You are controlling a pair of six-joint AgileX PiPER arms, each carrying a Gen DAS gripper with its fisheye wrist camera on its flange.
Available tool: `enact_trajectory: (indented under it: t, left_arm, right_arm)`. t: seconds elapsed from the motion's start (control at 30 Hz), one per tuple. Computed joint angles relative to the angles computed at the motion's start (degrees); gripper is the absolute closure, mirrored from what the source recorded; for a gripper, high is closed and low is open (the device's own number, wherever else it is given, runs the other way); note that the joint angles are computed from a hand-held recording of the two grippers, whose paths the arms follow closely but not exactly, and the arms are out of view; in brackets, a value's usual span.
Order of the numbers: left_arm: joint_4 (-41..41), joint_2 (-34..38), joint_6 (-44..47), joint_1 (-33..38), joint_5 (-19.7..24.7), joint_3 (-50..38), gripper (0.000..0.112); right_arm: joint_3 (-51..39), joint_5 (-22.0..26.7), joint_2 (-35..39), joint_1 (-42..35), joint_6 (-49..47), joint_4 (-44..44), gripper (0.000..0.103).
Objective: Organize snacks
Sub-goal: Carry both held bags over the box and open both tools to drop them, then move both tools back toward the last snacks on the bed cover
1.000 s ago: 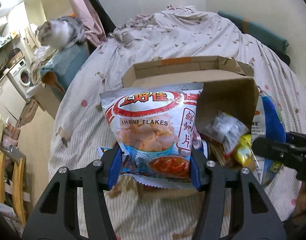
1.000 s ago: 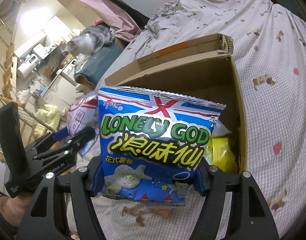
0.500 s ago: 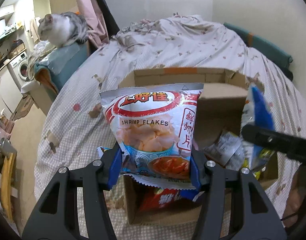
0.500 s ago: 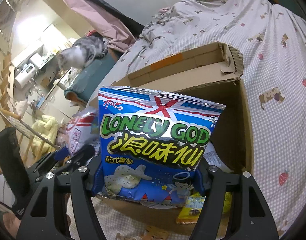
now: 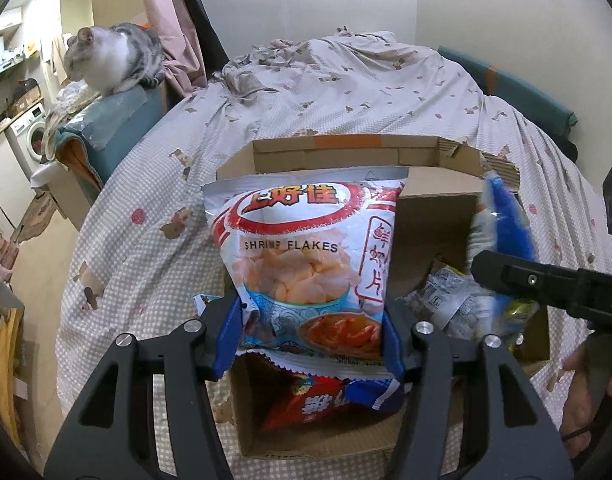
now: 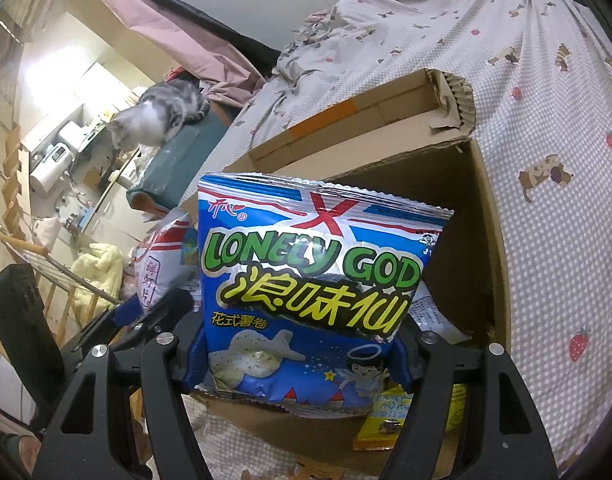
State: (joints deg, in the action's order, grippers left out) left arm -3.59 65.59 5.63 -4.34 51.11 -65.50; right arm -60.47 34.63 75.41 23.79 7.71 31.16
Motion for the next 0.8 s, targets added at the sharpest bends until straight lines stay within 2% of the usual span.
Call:
enact_trajectory:
  t: [0.03, 0.1, 0.13, 0.27, 0.6, 0.8]
  left_arm:
    - [-0.2, -0.15, 0.18, -0.15, 0.05, 0.12, 0.055]
    - [2.22, -0.37, -1.42, -1.75, 0.23, 0.3, 0.052]
    - [2.54, -0.4, -1.43, -2.31, 0.64, 0.35, 0.048]
    - [0.02, -0.3, -0.4, -0.92, 1.78, 0.44, 0.027]
    - [-0.51, -1.09, -0.29, 1.21, 1.4, 0.16, 0.027]
    - [-5.39, -0.86, 2.4, 4.13, 3.23, -1.41, 0.026]
  right_arm:
    - [-0.13, -0.25, -0.12, 0.28, 1.51, -1.66, 0.015]
    - [0.07, -0.8, -0.75, 0.8, 4.23, -4.55, 0.005]
    - [0.04, -0.63, -0.93, 0.77, 4.98, -5.29, 0.003]
    - [0.66, -0.19, -1.1, -0.31, 3.83, -3.47, 0.003]
    - [0.44, 0.37, -1.37, 0.3, 4.73, -5.83, 0.003]
    - [-0.23, 1.01, -1.66, 1.01, 6.35, -8.33, 0.003]
